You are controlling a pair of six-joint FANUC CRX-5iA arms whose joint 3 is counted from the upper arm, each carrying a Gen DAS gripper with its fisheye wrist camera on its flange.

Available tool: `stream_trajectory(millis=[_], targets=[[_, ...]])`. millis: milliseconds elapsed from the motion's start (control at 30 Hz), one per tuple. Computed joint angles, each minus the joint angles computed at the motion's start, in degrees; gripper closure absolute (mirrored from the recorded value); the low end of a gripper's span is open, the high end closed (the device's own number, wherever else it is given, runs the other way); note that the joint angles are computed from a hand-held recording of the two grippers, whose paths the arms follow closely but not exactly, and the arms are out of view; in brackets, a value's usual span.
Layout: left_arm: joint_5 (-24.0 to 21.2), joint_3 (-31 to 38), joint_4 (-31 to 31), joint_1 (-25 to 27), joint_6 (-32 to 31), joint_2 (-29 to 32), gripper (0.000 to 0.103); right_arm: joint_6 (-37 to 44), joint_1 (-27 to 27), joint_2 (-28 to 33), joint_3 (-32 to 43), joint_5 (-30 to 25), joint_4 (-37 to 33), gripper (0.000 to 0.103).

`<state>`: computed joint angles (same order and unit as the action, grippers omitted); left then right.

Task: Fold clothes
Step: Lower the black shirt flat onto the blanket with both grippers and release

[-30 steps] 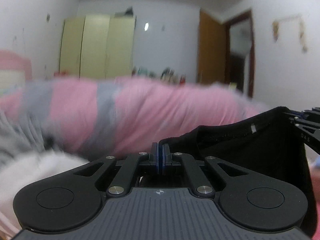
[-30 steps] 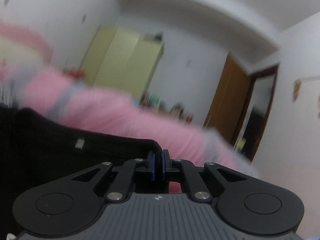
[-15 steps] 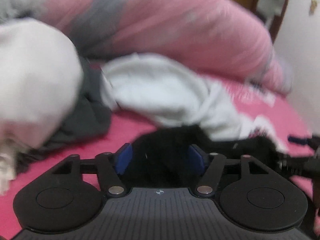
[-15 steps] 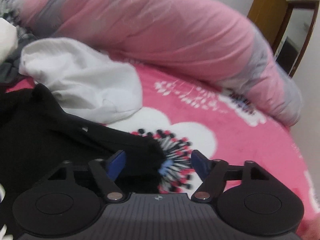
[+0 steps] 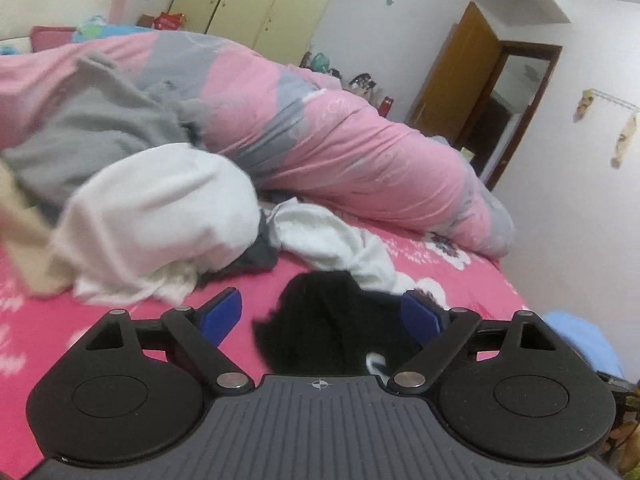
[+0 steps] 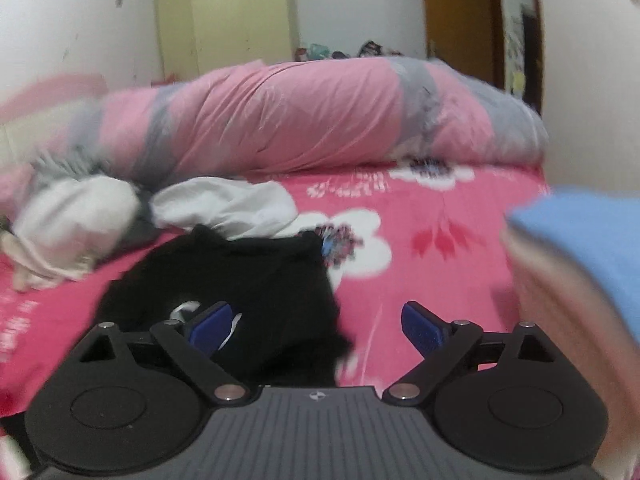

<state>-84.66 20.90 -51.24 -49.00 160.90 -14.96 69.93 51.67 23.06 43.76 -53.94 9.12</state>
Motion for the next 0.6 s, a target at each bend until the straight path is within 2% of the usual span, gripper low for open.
stream_trajectory(millis=[100,200,267,367,433,467,600], targets=[[-5.9,-1.4,-3.6,-8.7,3.7,-0.6,0.013,-5.2,-0.3,-8.6,-11.4,1.1,-3.2,0.009],[-7.2,-4.6,-2.1,-12.2,8.2,-0.6,0.014,-10.1,-0.2,-14.5,-19.2,0.4,-5.9,0.01],[-5.0,-7.9,0.6,-12.6,11.9,-0.9,0.02,-12.7,0.0,-17.5,-23.8,0.6,-7.5,0.013],[-0.8,-12.4,4.9,-10.9,16.0,-0.7,0.036,-16.0,1.0,-20.7,-28.7,0.5,-8.1,0.022],[2.4,-14.8,6.8,-10.0,15.8,-0.6,0.044,-17.2,1.3,-22.6,-31.2,1.2,-9.2,0.023],[3.2,-15.4,7.4,-9.7,15.3,-0.1,0.044,-17.3,1.3,-23.6,-32.2,2.0,-10.3,0.023],[1.6,-14.9,8.0,-9.5,13.8,2.8,0.045,-18.4,2.1,-26.1,-35.1,5.3,-11.6,0.026]])
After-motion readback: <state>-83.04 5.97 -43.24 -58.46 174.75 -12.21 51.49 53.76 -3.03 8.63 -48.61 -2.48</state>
